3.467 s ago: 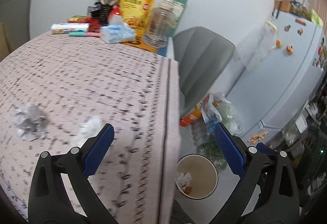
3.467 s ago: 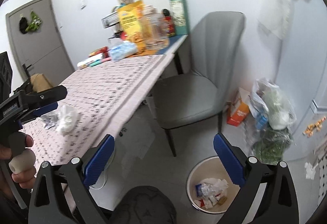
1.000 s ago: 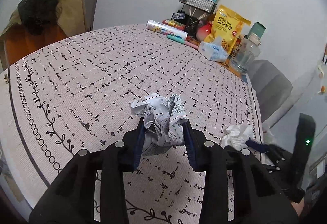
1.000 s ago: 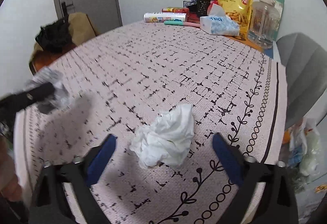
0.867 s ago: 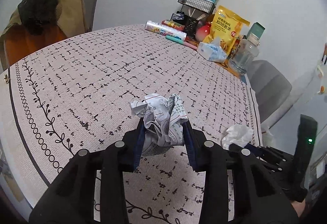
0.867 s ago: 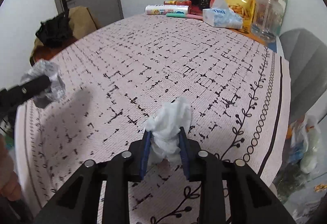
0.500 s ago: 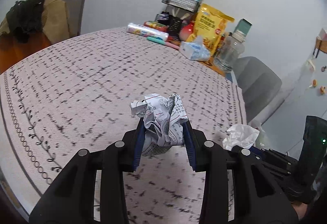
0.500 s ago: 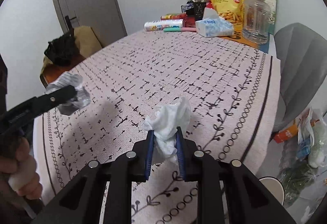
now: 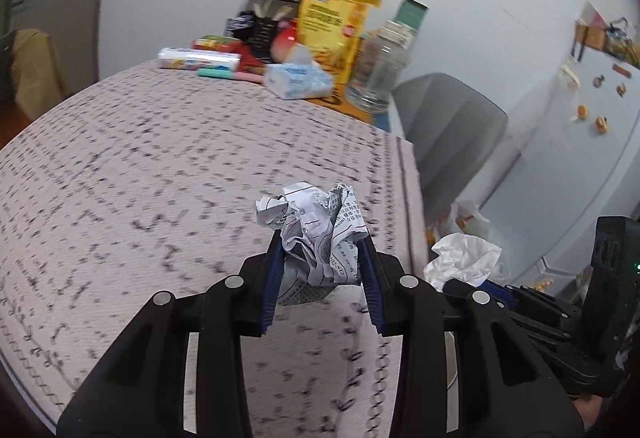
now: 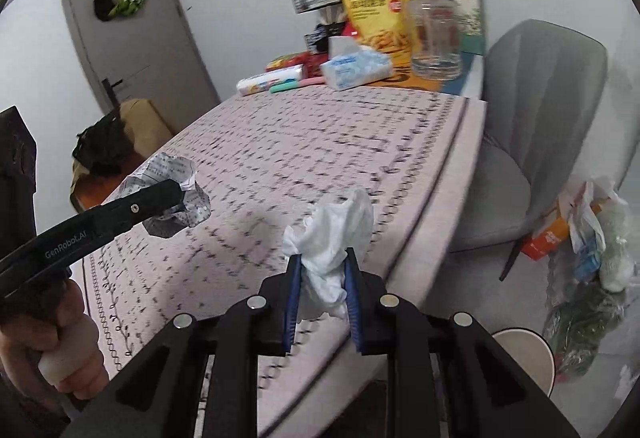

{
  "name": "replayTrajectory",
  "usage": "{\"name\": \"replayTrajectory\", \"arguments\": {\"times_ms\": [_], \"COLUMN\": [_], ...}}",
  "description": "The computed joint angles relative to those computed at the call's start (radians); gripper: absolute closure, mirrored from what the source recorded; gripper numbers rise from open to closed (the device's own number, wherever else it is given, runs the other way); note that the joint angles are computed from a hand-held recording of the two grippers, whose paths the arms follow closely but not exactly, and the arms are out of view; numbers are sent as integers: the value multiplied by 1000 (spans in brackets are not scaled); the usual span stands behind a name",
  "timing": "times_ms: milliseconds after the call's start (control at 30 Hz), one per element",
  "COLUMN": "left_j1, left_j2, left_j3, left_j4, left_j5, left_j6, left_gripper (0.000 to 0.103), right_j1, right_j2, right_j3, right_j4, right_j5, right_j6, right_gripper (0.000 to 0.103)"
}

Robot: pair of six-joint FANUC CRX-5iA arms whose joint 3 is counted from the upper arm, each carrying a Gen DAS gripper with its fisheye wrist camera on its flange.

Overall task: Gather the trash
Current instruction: 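Carry the paper ball and tissue in both grippers over the bin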

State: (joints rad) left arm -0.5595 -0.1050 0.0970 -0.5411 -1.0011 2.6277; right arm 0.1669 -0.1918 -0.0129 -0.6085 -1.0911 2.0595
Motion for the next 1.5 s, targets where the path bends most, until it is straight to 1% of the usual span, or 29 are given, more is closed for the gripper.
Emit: {"name": "replayTrajectory", "arguments": {"times_ms": [167, 367, 567, 867, 1033, 1100, 1133, 1167, 1200, 1300, 1367, 1433, 1500], "left_j1": [-10, -25, -31, -63, -78, -81, -83, -84, -86, -91, -91, -92, -92], "left_j2": [81, 176, 280, 430, 492, 519, 531, 541, 554, 585, 606, 629, 656], "left_j3": [63, 138, 214, 363, 430, 458, 470, 480, 493, 522, 540, 557, 577], "left_j4": [45, 94, 172, 236, 263, 277, 282, 287, 289, 302, 321, 344, 379], "left_j5": [25, 38, 46, 8, -14, -28, -35, -42, -52, -67, -68, -62, -59], "left_j6": [-55, -112, -188, -274, -318, -334, -341, -348, -355, -366, -373, -392, -421], "left_gripper": [67, 67, 67, 67, 67, 67, 67, 67, 67, 67, 67, 67, 67], "right_j1": [-83, -183, -278, -403, -432, -444, -460, -469, -467, -496, -511, -531, -561], "right_j2": [26, 72, 121, 187, 237, 278, 301, 322, 330, 351, 348, 352, 363], "right_j3": [9, 21, 23, 20, 17, 26, 37, 43, 39, 49, 46, 54, 70], "right_j4": [-25, -45, -58, -79, -62, -67, -93, -105, -93, -112, -105, -97, -108], "right_j5": [-6, -13, -25, -19, 2, -1, -20, -27, -15, -30, -17, -22, -48], "right_j6": [15, 32, 46, 77, 84, 88, 110, 120, 111, 122, 122, 110, 100], "right_gripper": [82, 82, 81, 79, 79, 77, 71, 57, 51, 49, 43, 42, 42]}}
